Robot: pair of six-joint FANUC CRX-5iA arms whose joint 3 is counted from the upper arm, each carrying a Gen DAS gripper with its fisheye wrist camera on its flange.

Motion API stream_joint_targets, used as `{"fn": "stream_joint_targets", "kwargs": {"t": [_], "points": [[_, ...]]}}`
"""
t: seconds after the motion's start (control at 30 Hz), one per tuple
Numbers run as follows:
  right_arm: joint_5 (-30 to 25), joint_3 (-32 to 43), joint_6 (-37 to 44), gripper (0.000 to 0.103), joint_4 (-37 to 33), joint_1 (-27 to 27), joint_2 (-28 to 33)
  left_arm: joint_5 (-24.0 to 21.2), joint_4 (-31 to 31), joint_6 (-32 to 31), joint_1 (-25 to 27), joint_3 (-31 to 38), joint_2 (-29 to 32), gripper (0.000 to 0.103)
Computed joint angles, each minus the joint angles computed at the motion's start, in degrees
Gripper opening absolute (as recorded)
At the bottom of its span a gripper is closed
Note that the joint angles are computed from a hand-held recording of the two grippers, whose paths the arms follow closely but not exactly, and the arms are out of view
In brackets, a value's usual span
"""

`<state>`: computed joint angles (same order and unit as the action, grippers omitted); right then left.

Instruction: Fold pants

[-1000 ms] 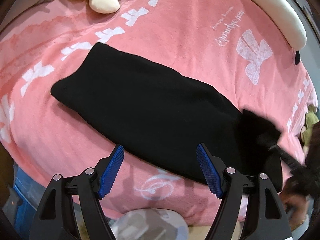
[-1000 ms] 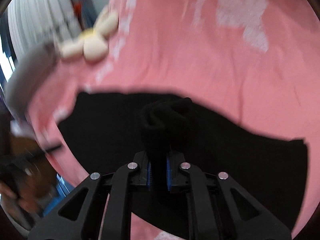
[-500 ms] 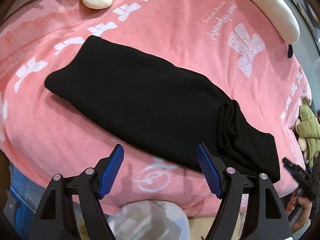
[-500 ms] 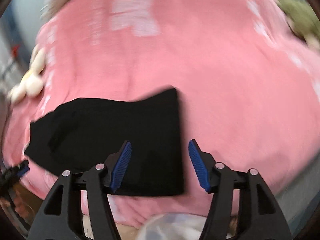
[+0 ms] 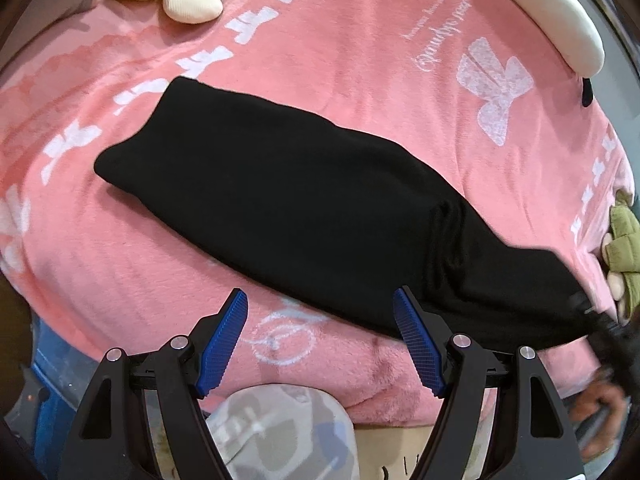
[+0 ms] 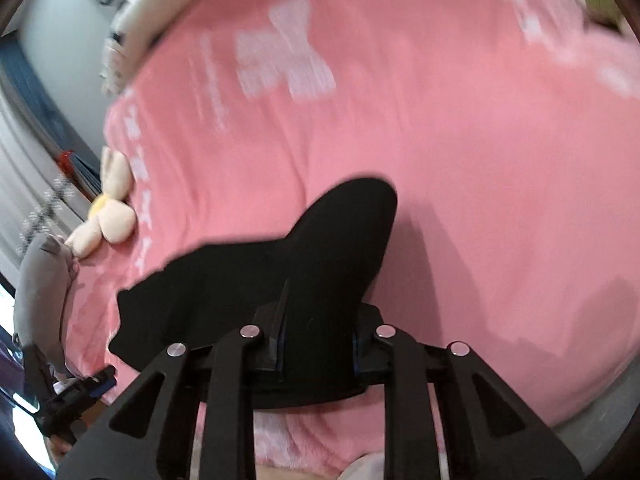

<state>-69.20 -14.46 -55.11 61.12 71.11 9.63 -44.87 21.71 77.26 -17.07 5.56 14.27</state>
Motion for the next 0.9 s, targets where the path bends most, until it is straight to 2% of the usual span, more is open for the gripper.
{"fn": "stream_joint_targets", "kwargs": {"t": [0.07, 0.17, 0.2, 0.27, 0.3, 0.33, 0.37, 0.4, 0.43, 0.47, 0.5, 0.53, 0.6, 0.63, 0.7, 0.77, 0.8, 0.83, 0.9], "points": [[-3.97, -0.62, 2.61, 0.020, -0.41, 1.16, -1.99, 0.18, -1.85, 1.19, -0.82, 0.73, 0.01, 0.072], [-13.01, -1.30, 4.30, 0.021, -5.85, 4.12, -3.40, 0.00, -2.75, 1.66, -2.07, 1.55, 0.61, 0.075], [-13.84, -2.84, 3.16, 0.023, -7.86, 4.82, -4.33, 0.27, -2.86, 1.61, -2.74, 1.76, 1.05, 0.076], [-10.44, -6.54, 3.39, 0.030, -14.21, 5.45, -6.64, 0.29, -3.74, 1.97, -3.88, 2.54, 2.11, 0.076], [-9.54, -7.42, 2.97, 0.039, -17.72, 5.87, -6.89, 0.05, -4.50, 2.19, -4.60, 3.32, 3.08, 0.076], [-11.63, -6.66, 1.16, 0.040, -18.23, 6.88, -6.27, -0.64, -5.83, 2.92, -5.18, 4.42, 3.94, 0.076], [-16.72, -4.44, 1.48, 0.040, -17.15, 8.24, -4.25, -1.78, -7.69, 4.23, -5.76, 5.90, 4.81, 0.076], [-22.27, -0.27, 4.79, 0.041, -17.21, 8.79, -1.20, -2.41, -8.33, 4.60, -6.17, 6.74, 5.41, 0.076], [-24.81, 2.68, 9.61, 0.041, -15.62, 8.71, 1.00, -2.30, -7.99, 4.39, -6.31, 6.76, 5.54, 0.076], [-24.35, 5.45, 15.68, 0.041, -12.43, 8.13, 2.97, -1.75, -7.14, 3.92, -6.36, 6.50, 5.59, 0.076], [-20.90, 6.93, 20.06, 0.041, -10.36, 7.08, 3.72, -1.40, -6.51, 3.55, -6.34, 6.29, 5.62, 0.076], [-15.94, 7.91, 23.99, 0.040, -8.96, 5.73, 4.13, -1.26, -6.12, 3.52, -6.41, 6.28, 5.76, 0.076], [-2.66, 10.72, 32.06, 0.039, -7.06, 1.58, 6.56, -1.53, -5.51, 3.66, -6.47, 6.60, 6.18, 0.076], [1.83, 12.31, 34.47, 0.039, -7.45, 0.01, 8.09, -1.66, -5.35, 3.83, -6.45, 6.64, 6.20, 0.076], [5.34, 16.54, 40.16, 0.039, -9.97, -2.25, 11.81, -1.72, -4.85, 3.53, -6.29, 6.08, 5.71, 0.076], [4.58, 21.50, 45.84, 0.036, -13.18, -3.88, 16.04, -1.57, -4.71, 3.22, -5.91, 5.41, 5.09, 0.076], [4.48, 22.57, 46.54, 0.012, -14.44, -4.50, 17.11, -1.55, -4.16, 2.50, -5.45, 4.97, 4.86, 0.076], [4.52, 23.17, 46.46, 0.007, -15.67, -5.00, 17.71, -1.67, -3.83, 2.08, -5.07, 4.72, 4.71, 0.076], [6.86, 21.45, 42.57, 0.007, -13.88, -5.22, 16.17, -1.48, -2.49, 1.10, -4.15, 3.96, 4.54, 0.076]]}}
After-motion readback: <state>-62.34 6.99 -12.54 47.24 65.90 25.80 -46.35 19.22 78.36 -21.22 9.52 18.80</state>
